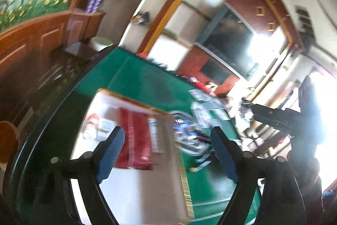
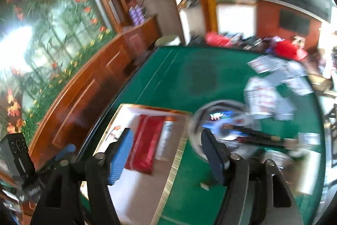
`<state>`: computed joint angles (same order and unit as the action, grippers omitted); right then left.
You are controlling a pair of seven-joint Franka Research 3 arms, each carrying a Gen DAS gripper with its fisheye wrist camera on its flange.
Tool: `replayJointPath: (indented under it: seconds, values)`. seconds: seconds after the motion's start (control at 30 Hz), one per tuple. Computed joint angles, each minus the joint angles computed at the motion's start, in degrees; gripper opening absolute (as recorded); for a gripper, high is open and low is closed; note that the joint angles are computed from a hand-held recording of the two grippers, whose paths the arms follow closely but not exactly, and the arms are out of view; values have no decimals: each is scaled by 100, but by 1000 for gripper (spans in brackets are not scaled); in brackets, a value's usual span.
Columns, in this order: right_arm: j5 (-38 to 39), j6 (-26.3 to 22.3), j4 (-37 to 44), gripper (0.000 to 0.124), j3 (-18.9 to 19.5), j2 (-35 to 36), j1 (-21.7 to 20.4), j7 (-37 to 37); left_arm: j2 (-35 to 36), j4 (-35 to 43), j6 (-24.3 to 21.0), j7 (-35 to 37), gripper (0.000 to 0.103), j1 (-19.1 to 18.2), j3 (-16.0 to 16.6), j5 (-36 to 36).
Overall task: Organize objects
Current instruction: 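Open both grippers and lift them away from the tray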
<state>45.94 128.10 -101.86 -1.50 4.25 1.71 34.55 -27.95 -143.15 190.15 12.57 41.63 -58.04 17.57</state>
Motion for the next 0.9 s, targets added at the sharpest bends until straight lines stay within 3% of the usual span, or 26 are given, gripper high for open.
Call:
replayJointPath:
  seconds: [0.1,0.17,0.23,0.3,0.37,0.47,0.57,0.6,0.67,0.77,0.83,0.9]
  values:
    - [-185,-113,119,74,-223,-402,-216,202,-275,198,-231,125,83,-634,474,89]
    - [-296,-128,322,74,-362,-640,-332,336,-496,515,-767,245,83,-1079,834,275]
    - [-539,-167,583,74,-444,-815,-396,604,-868,808,-1279,238,83,-1232,963,449]
    - [-523,-504,1071,74,-582,-847,-486,829,-1155,1142,-1684,258,83,-1413,1171,597]
    - [-662,-469,1508,75,-663,-929,-588,1115,-1182,1491,-1933,351,84,-1705,1467,696]
    - [-1148,-489,2193,76,-723,-828,-711,1670,-994,2304,-2818,719,85,-2058,1757,876]
    - [-1742,-865,3257,80,-793,-527,-883,2054,-699,3483,-4222,1170,91,-1981,1628,1226]
    - [-1901,-878,3454,82,-780,-454,-922,2091,-599,3819,-4581,1223,98,-1890,1530,1356]
    - [-2562,-324,3541,98,-712,-458,-937,2304,-368,4318,-5092,1325,103,-1818,1373,1569]
    - [-2529,244,3110,103,-702,-601,-956,2120,-247,4309,-5166,1036,103,-1857,1228,1883]
    - [-1822,131,2759,103,-797,-605,-999,1667,19,4111,-4929,927,103,-2055,1190,2002]
    - [-1632,-148,2367,103,-795,-465,-1019,1296,450,3880,-4650,799,103,-2281,1122,2061]
